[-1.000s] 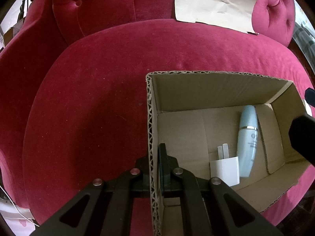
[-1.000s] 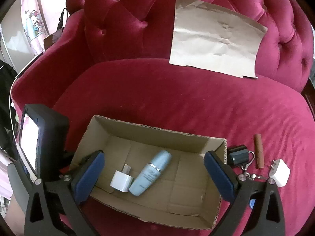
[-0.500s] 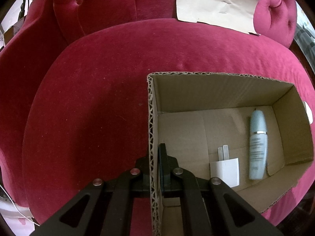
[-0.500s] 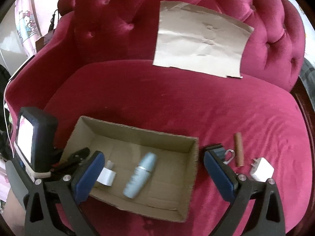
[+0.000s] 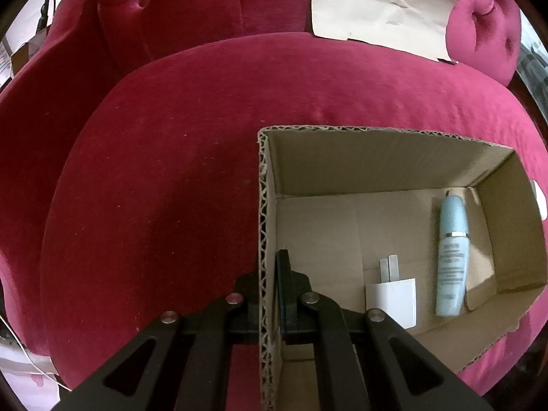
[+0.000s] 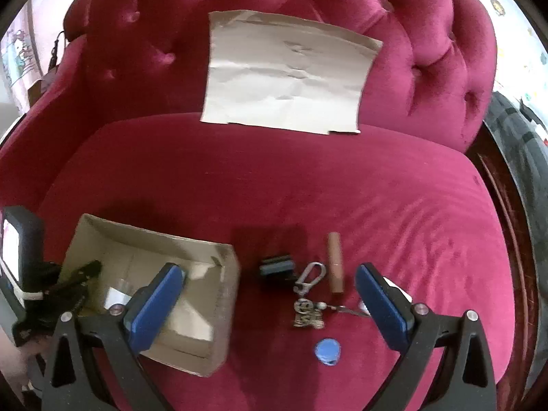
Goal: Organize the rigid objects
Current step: 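Return the right gripper toward the remaining items on the seat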
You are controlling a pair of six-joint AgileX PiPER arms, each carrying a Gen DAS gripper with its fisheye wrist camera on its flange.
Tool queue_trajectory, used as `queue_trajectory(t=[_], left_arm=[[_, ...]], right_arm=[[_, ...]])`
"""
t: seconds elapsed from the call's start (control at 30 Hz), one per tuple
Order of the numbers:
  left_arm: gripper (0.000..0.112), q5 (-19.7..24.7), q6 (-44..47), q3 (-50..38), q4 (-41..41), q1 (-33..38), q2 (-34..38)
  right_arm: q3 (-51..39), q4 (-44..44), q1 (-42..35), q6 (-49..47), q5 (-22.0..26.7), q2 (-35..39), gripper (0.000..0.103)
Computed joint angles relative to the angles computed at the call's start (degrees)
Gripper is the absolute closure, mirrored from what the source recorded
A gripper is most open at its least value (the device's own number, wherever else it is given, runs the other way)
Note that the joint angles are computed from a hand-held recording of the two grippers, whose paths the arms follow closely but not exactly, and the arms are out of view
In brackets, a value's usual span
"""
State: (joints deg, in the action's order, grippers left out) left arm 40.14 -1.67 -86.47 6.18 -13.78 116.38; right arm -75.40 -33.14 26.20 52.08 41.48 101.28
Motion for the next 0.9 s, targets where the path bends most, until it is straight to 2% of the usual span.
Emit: queue_trajectory(t=[0.47,0.7,0.9], left_arm=[[0.106,-2.16,-3.33,3.07,2.02,-0.76,-1.52],[0.106,-4.52,-2.10,5.15,0.66,0.18,-2.25],[0.106,-5.08,0.02,5.71,-1.02,1.09,-2.51]], right_arm=[[6.26,0.22,-8.25,-2.88,-1.54,-3.04,0.000],[9.18,-0.61,-11.34,-3.64,-3.66,-1.68,0.000],[11.63,-0.65,-14.75,-4.56,-7.31,0.05,0.000]])
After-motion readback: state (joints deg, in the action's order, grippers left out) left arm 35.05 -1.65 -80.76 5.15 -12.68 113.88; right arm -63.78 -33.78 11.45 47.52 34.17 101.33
